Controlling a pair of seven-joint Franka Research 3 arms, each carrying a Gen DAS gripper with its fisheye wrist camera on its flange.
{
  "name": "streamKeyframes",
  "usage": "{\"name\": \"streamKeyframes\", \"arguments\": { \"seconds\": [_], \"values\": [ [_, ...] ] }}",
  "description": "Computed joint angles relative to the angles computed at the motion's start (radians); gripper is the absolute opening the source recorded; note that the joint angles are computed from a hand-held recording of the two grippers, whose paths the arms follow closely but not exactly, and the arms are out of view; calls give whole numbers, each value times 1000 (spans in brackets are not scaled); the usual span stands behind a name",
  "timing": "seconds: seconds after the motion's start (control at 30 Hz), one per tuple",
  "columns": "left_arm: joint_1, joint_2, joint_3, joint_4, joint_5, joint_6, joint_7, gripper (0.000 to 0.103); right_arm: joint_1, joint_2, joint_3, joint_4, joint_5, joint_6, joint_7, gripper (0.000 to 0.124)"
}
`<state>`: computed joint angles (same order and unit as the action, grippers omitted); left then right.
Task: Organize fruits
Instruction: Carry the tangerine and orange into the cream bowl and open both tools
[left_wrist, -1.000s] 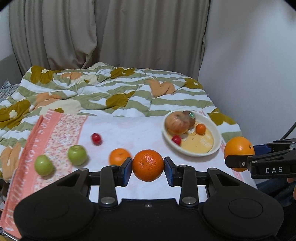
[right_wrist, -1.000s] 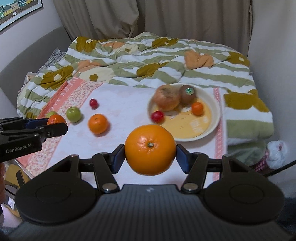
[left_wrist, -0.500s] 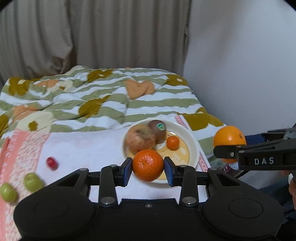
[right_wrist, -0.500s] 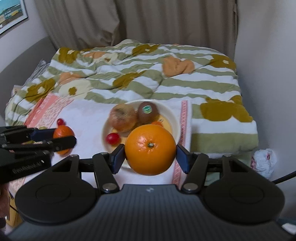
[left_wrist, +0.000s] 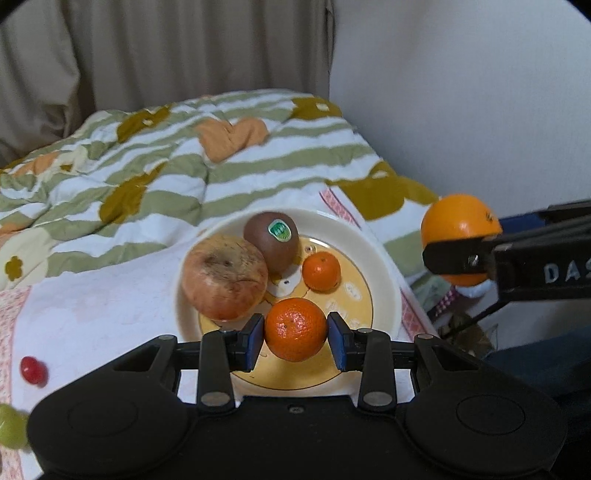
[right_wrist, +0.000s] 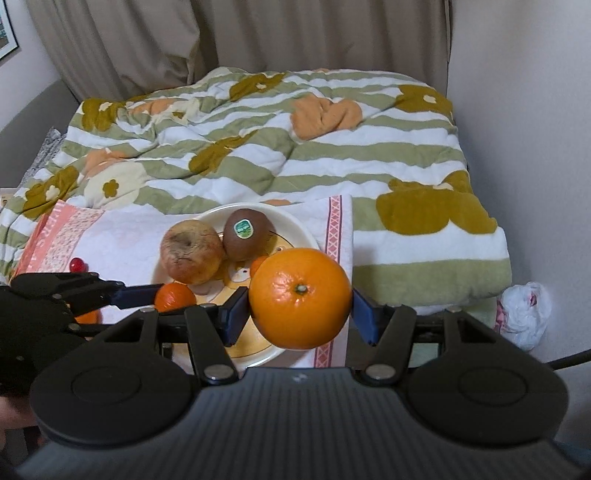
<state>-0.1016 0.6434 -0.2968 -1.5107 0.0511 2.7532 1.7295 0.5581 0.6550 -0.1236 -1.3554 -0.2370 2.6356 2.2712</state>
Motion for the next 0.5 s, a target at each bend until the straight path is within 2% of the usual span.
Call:
{"name": "streamKeyframes", "arguments": {
  "seconds": [0.2,0.47,0.5],
  "values": [
    [-13,93,2,123,11,-100,48,41,-10,51,0,70,21,-46,4,74],
    [-10,135,-9,168,-13,-129,127,41,-5,76,-6,110,16,-83,31,74],
    [-10,138,-10,172,-15,-130,133,44,-5,77,-6,113,15,-86,33,74]
  ]
}}
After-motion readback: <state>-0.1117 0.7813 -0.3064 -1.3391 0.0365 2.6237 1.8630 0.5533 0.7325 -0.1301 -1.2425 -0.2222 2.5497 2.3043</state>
